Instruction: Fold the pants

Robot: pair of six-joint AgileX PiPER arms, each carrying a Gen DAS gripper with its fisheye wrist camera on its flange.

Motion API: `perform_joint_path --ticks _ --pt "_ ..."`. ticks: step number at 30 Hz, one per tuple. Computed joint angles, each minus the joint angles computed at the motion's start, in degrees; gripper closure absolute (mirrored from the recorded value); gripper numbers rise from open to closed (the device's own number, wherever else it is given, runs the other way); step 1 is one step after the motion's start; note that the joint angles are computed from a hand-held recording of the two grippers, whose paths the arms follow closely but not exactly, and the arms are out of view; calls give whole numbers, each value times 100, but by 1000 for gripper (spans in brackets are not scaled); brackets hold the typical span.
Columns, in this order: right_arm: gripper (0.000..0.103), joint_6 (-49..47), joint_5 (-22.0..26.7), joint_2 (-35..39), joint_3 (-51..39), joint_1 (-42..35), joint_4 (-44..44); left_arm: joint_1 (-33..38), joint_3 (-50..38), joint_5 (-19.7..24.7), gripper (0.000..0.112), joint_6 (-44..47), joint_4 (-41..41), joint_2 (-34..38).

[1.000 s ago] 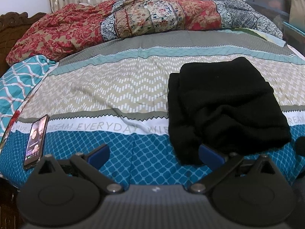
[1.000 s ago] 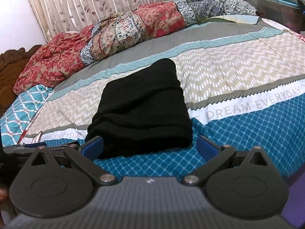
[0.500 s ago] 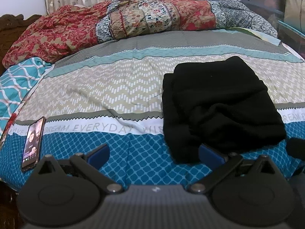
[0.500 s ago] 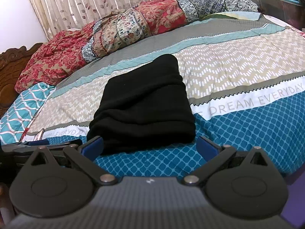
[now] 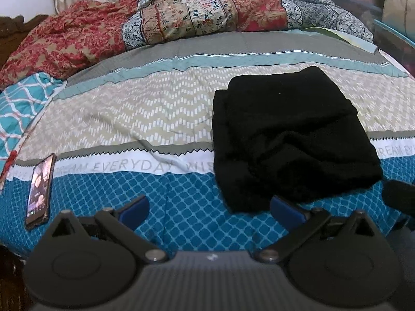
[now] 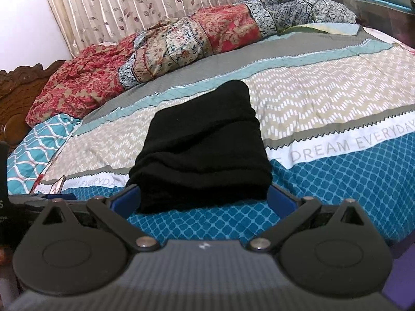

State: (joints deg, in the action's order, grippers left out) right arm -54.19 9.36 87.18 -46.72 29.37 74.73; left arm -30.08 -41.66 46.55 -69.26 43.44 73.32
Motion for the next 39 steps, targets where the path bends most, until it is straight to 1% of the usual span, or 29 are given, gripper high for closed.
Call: perform_joint_path --ticks 4,6,12,18,23,26,28,35,39 --pt "0 -9 22 -4 21 10 26 60 -37 -3 9 120 -148 40" --pt "0 212 20 8 3 34 -184 113 -42 -28 9 175 -216 54" --pt "0 1316 219 123 -124 -21 -1231 191 -27 -108 9 331 -375 62" --pt "0 1858 258 135 -154 0 -1738 345 -1 -281 9 596 -691 71" --pt "0 3239 398 252 -328 41 -3078 395 57 -351 9 631 -768 8" --pt "0 3877 452 291 -397 93 -3713 448 83 -404 9 690 -834 -26" --pt "0 4138 444 289 -406 134 -4002 461 77 -415 9 740 -875 -19" --pt "0 4488 495 329 -458 162 -4384 397 76 -463 9 782 -886 -59" --pt "0 4478 524 343 -473 168 -4382 364 61 -453 9 792 -890 -73"
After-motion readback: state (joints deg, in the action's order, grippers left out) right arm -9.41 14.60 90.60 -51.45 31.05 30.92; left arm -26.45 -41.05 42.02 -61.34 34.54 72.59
